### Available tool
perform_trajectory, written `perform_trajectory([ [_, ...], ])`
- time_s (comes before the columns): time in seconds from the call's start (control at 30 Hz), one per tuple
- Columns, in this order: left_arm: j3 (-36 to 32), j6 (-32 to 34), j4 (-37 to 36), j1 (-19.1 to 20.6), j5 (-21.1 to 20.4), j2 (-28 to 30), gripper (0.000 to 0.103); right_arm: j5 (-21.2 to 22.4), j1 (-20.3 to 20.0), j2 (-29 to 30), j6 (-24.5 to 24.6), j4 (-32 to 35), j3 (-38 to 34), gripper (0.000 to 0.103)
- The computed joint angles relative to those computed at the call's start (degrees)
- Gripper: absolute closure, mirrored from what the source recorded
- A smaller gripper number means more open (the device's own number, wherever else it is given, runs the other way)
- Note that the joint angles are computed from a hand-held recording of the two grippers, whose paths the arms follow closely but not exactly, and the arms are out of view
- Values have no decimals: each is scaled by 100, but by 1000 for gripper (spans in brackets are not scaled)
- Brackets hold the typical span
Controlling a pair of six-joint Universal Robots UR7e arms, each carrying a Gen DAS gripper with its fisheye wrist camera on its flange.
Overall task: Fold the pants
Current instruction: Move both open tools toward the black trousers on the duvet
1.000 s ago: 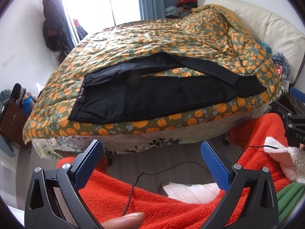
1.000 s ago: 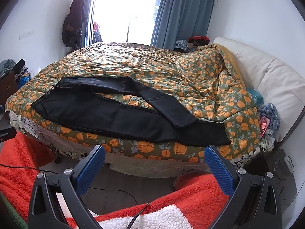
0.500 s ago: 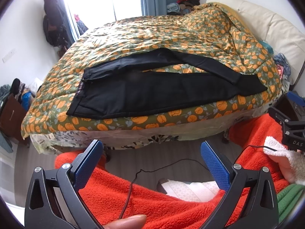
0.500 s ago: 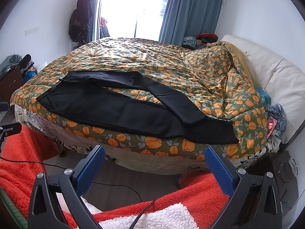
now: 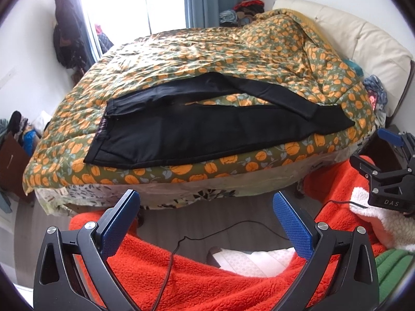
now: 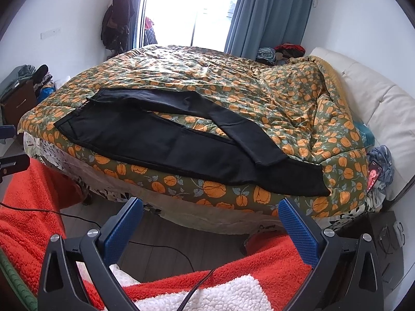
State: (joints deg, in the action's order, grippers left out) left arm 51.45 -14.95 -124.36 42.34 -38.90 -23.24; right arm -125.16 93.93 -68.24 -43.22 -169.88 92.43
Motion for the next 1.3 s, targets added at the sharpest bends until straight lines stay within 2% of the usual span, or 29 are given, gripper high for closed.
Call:
perform_trajectory([
  [0.67,-129,164,20,-25,72,87,1,103,-38,0,62,379,-57,0],
  [1.3,-130,176,0,-25,68,86,1,115,-55,7,31,446,-48,0],
])
